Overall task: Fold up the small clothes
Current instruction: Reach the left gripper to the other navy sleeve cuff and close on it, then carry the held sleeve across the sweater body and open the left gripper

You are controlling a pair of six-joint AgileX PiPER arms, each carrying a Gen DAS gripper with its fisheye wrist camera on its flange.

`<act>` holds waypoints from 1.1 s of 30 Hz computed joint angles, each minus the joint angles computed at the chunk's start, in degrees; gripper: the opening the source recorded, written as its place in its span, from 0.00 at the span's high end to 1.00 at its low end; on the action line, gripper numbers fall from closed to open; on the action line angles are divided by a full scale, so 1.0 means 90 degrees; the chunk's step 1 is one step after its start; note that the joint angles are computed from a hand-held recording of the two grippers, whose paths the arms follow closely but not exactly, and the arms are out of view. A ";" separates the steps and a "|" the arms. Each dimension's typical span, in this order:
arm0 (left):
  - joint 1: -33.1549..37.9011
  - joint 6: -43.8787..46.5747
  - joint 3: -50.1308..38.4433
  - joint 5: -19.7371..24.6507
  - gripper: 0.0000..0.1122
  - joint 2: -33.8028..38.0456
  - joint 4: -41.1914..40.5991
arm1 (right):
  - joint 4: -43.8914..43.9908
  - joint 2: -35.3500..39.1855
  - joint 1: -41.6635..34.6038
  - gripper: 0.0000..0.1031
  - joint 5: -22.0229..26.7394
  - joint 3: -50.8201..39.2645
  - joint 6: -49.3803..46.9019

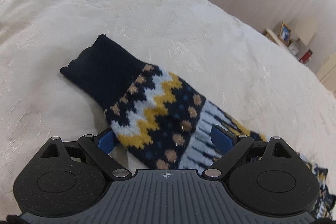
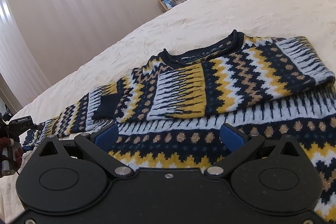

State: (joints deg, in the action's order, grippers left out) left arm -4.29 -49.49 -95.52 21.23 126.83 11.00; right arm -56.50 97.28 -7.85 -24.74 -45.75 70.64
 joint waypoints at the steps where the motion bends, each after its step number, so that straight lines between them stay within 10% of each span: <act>1: 0.0018 -0.0029 0.0024 -0.0127 0.17 0.0026 0.0018 | -0.0025 0.0005 0.0005 0.00 0.0001 -0.0005 0.0016; 6: 0.0032 -0.0269 0.0033 -0.0275 0.23 0.0039 0.0365 | -0.0134 0.0030 0.0000 0.00 -0.0017 -0.0025 0.0126; 11: -0.0102 -0.1418 0.0073 0.0049 0.81 -0.0117 0.1520 | -0.0203 0.0047 -0.0058 0.00 -0.0028 -0.0064 0.0271; 15: -0.0137 -0.1869 0.0213 -0.0170 0.95 -0.0266 0.1914 | -0.0582 0.0052 -0.0219 0.00 -0.0235 -0.0099 0.0618; 29: -0.1693 -0.1681 -0.0352 -0.0535 0.95 -0.0850 0.2501 | -0.1416 -0.0045 -0.1159 0.00 -0.0648 -0.0359 0.1311; 33: -0.2232 -0.0258 -0.1309 -0.0446 0.95 -0.0543 0.1073 | -0.1510 -0.0131 -0.1391 0.00 -0.0590 -0.0392 0.1388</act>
